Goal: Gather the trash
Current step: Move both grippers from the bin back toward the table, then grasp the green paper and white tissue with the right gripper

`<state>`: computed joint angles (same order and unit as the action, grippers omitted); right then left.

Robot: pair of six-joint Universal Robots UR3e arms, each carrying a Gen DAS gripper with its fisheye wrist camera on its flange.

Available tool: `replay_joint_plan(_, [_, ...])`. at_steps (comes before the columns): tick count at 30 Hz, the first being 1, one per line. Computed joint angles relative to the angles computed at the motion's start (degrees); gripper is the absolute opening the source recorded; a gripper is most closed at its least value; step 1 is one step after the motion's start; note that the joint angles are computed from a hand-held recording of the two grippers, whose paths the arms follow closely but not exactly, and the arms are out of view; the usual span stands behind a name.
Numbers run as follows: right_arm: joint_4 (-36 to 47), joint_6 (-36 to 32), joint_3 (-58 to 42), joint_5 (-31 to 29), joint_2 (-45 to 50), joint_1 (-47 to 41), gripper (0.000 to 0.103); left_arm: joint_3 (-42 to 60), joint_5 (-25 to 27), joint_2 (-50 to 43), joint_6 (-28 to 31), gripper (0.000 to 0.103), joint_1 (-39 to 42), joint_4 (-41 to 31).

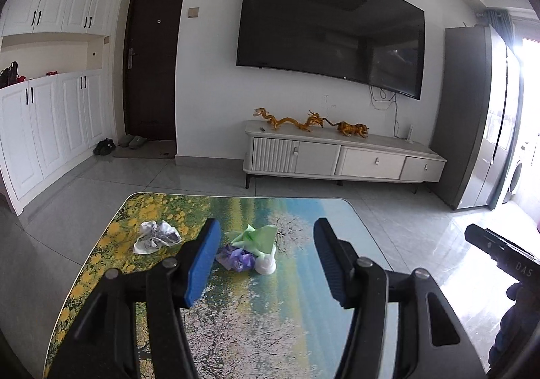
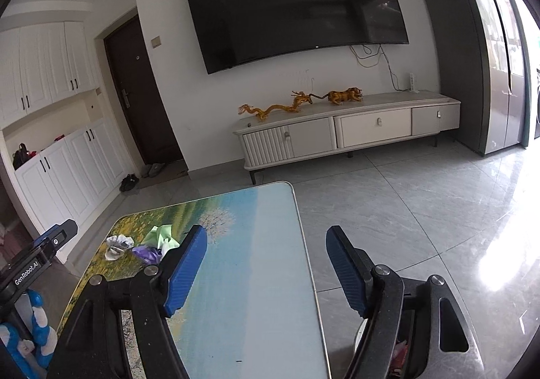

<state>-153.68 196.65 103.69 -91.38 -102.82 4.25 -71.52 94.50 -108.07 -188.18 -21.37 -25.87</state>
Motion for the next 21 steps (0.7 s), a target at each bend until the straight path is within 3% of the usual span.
replay_joint_plan(8, [0.33,-0.74,-10.09,-1.65,10.71,5.67,0.073,-3.37,-3.80,0.45,-1.00,0.062,5.78,1.38])
replay_joint_plan(11, [0.97,-1.52,-14.41,-0.77,15.51,6.71,0.074,-6.22,-5.83,0.40,-1.57,0.070,9.14,3.22])
replay_joint_plan(21, [6.65,-4.56,-39.67,3.94,39.24,10.62,0.075,-6.49,-8.33,-5.94,0.60,0.070,17.71,3.79])
